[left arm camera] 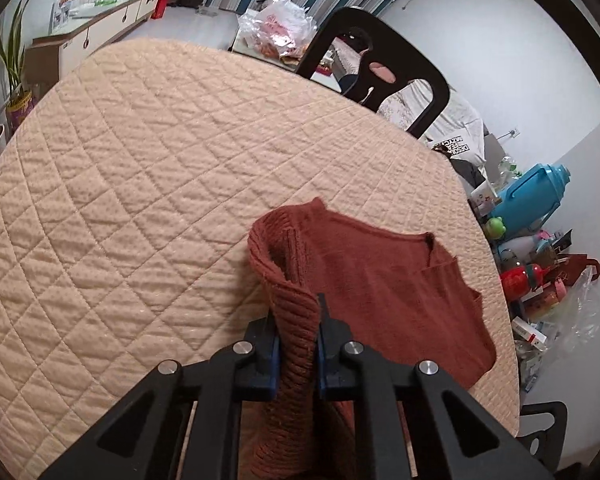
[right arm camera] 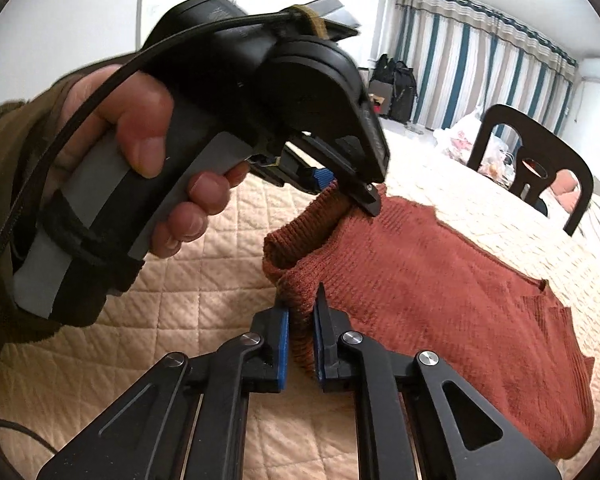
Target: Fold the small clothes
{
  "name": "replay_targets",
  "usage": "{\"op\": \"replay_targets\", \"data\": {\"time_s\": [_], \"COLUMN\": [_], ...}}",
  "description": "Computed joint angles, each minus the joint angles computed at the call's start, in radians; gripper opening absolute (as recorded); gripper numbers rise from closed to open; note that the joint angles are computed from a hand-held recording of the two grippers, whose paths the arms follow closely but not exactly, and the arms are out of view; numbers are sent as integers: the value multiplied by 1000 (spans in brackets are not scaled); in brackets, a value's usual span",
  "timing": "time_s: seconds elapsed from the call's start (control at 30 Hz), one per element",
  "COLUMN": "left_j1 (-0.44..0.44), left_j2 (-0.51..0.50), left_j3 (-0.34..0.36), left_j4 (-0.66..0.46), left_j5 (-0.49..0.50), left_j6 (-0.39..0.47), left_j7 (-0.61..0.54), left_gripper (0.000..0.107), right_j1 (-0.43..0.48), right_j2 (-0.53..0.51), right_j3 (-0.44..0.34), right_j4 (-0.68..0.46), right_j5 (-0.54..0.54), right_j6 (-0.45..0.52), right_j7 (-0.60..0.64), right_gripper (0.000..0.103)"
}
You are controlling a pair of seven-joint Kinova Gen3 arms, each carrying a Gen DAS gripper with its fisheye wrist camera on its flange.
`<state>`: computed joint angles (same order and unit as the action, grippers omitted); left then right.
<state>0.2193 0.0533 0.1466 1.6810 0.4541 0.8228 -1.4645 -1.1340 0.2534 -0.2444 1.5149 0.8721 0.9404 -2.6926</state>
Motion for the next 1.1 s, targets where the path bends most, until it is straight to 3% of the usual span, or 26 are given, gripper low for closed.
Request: {"op": "replay_targets", "data": {"time_s": [0.5,1.1], "left_j1": [152,347], "left_j2": [35,186], "left_j3": [65,80], "left_j4": [-180,-403], "left_j5": [-246,-406], "left_j6": [9,45], "left_j7": [283,446], "left_gripper": [15,15], "right_j1": [92,308], "right_j2": [-171,-364], "right_j3": [-73,-225], "right_j4": [157,310], "right_j5": [84,35], "right_j6": [-32,-24], "right_j7": [-184,-271], "right_gripper": [9,9]}}
